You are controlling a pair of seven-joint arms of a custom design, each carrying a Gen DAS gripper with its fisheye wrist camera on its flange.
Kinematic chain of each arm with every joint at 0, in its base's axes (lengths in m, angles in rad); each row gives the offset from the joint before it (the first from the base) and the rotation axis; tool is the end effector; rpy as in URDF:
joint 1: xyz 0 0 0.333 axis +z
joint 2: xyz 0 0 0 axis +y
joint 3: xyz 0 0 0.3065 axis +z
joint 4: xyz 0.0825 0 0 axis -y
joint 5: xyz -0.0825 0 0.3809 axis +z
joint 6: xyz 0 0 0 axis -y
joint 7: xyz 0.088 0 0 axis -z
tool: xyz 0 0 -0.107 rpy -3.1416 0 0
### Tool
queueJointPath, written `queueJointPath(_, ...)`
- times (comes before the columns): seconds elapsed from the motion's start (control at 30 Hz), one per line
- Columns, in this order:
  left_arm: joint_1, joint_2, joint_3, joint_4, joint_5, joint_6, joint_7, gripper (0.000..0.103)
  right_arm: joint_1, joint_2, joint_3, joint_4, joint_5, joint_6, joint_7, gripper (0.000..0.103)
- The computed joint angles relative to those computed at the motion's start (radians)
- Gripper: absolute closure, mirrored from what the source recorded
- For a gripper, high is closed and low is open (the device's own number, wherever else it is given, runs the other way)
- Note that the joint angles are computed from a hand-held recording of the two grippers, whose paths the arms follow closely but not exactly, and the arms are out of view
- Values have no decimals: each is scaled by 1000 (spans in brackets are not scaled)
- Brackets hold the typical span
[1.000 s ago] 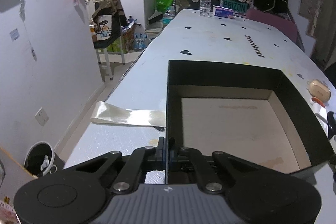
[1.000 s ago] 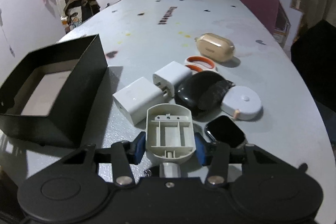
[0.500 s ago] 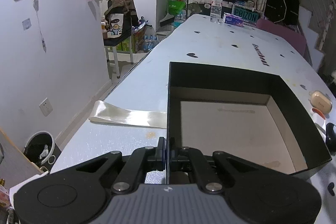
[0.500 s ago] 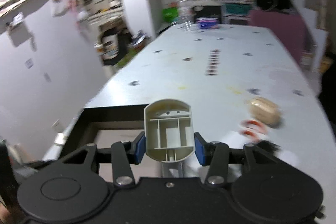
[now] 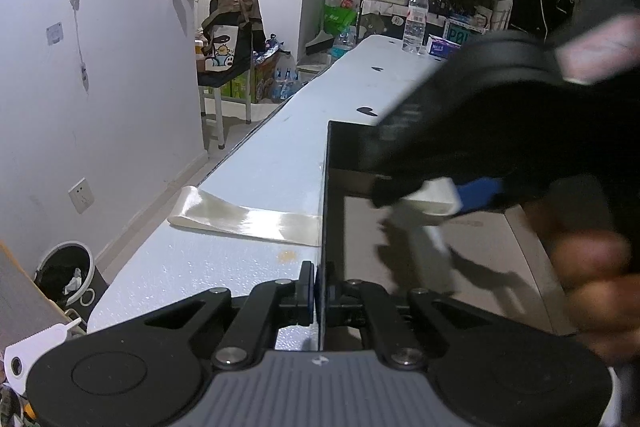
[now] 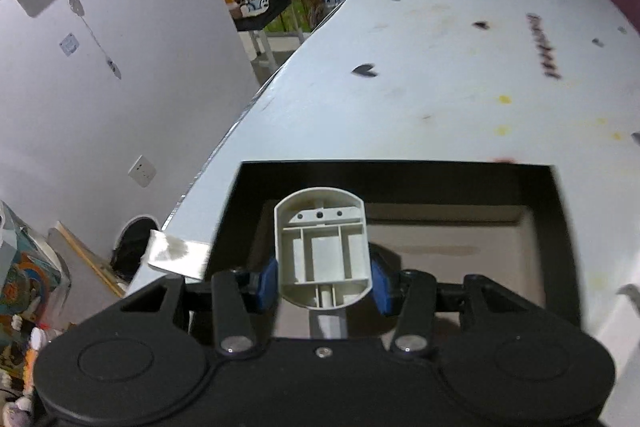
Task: Organize rigid objects
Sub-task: 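Carry the white holder into the black box and release it with the right tool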
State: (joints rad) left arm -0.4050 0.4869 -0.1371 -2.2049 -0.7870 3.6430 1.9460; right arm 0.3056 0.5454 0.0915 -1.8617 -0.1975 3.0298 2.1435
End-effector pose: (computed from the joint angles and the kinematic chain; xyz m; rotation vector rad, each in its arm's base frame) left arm 0.5279 -0.2075 0.2477 -1.7485 1.7494 -0.8786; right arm 0.6232 0.2699 0.2903 -1.7829 1.8098 -0.2946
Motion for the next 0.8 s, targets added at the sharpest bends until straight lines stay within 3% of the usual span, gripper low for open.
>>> queueJointPath(0.07, 4, 0, -3, 0, 4, 0, -6, 99, -28, 17, 42, 24, 27, -23, -17, 48)
queueJointPath(0.13, 15, -1, -10, -4, 19, 2, -20, 98, 8, 10, -1, 16, 23, -16, 18, 39)
queueJointPath(0.17, 23, -2, -15, -8, 30, 1, -31, 98, 12, -1, -10, -5, 21, 11, 30, 38)
queueJointPath(0.3, 13, -2, -6, -6, 27, 0, -33, 98, -74, -35, 68, -62, 57, 45, -14, 39)
queueJointPath(0.53, 10, -2, -1, -6, 26, -2, -32, 98, -127, -115, 103, -173, 67, 117, -51, 39)
queueJointPath(0.63, 10, -2, 0, -7, 27, -3, -30, 98, -112, -161, 75, -229, 55, 149, -42, 39)
queueJointPath(0.8, 7, 0, 3, -5, 23, -4, -26, 98, 13, -244, -78, -339, 2, 218, 18, 36)
